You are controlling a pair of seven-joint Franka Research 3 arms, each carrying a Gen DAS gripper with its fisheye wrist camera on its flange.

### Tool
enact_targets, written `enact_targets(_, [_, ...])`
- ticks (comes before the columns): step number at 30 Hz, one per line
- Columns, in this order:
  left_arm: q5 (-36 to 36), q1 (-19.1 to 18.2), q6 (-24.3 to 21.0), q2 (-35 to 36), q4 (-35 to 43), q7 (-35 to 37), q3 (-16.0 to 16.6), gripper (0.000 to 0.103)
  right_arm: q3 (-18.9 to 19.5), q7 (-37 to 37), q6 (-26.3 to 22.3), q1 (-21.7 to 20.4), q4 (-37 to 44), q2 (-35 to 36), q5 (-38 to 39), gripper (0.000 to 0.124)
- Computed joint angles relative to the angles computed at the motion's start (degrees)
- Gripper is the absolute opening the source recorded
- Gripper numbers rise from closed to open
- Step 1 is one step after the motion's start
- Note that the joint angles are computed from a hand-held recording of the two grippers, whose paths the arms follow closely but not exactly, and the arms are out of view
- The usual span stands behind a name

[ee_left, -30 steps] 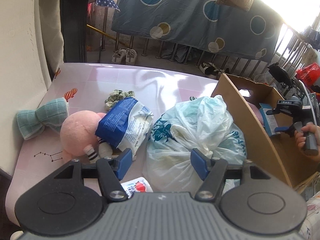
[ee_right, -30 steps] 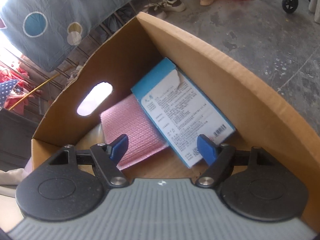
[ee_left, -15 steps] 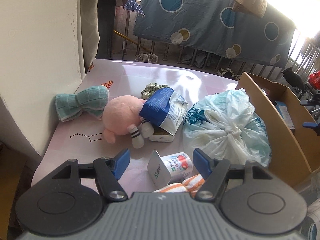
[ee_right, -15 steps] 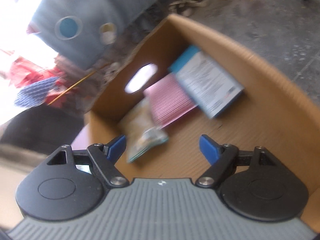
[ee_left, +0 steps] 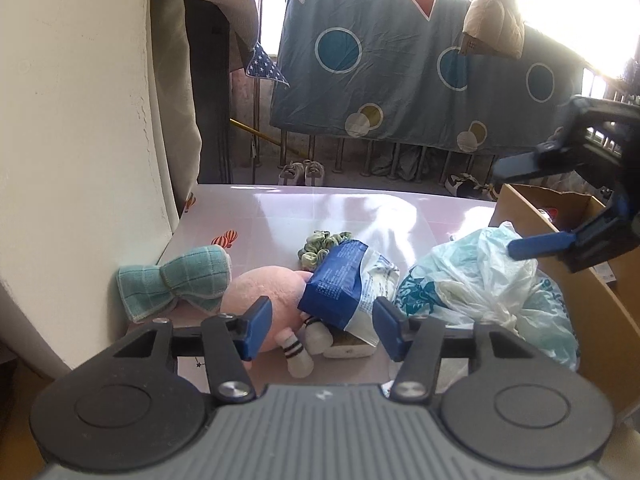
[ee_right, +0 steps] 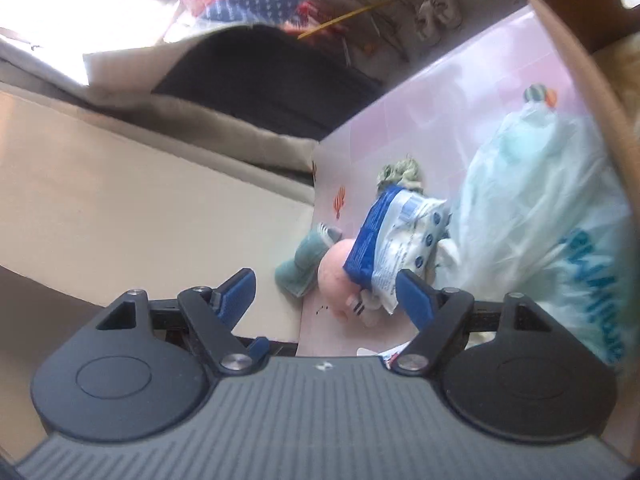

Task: Organize soft objects
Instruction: 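Move the right tool back over the table toward the blue wet-wipes pack, then grasp the blue wet-wipes pack with the right gripper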

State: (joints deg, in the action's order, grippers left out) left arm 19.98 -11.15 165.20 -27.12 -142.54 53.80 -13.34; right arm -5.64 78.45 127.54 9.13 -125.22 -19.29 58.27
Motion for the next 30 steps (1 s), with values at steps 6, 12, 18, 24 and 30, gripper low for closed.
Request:
enact_targets(6, [-4.6,-4.0,0.3,9.8,6.6,9.0,4.3,0.055,4.5,8.5,-0.7,1.6,7.9,11.2,-7.2,0.077])
enact_targets(12, [-17.6,-6.6,-4.7,19.3,15.8,21.7,6.8,0.058,5.6,14.5,-0.4,0.9,13.2,18.5,-12.1,0.077])
enact_targets(18, [-23.0,-3.0,-11.6,25.8,23.4,25.7,4.0,0.061,6.2,13.9,-0.2,0.0,15.3,21.5,-11.3,0.077])
enact_targets(24, [-33.4,-0.5,-14.6,27.6,25.7,31.8,2.2,0.061,6.7,13.1,-0.4,-0.5,15.7,22.9,-10.6,0.078])
enact_targets(30, [-50.2,-0.9,-13.3,25.5,24.0,45.0,1.8,0.06,6.9,12.0,-0.4,-0.9,16.1,24.0,-10.1,0.078])
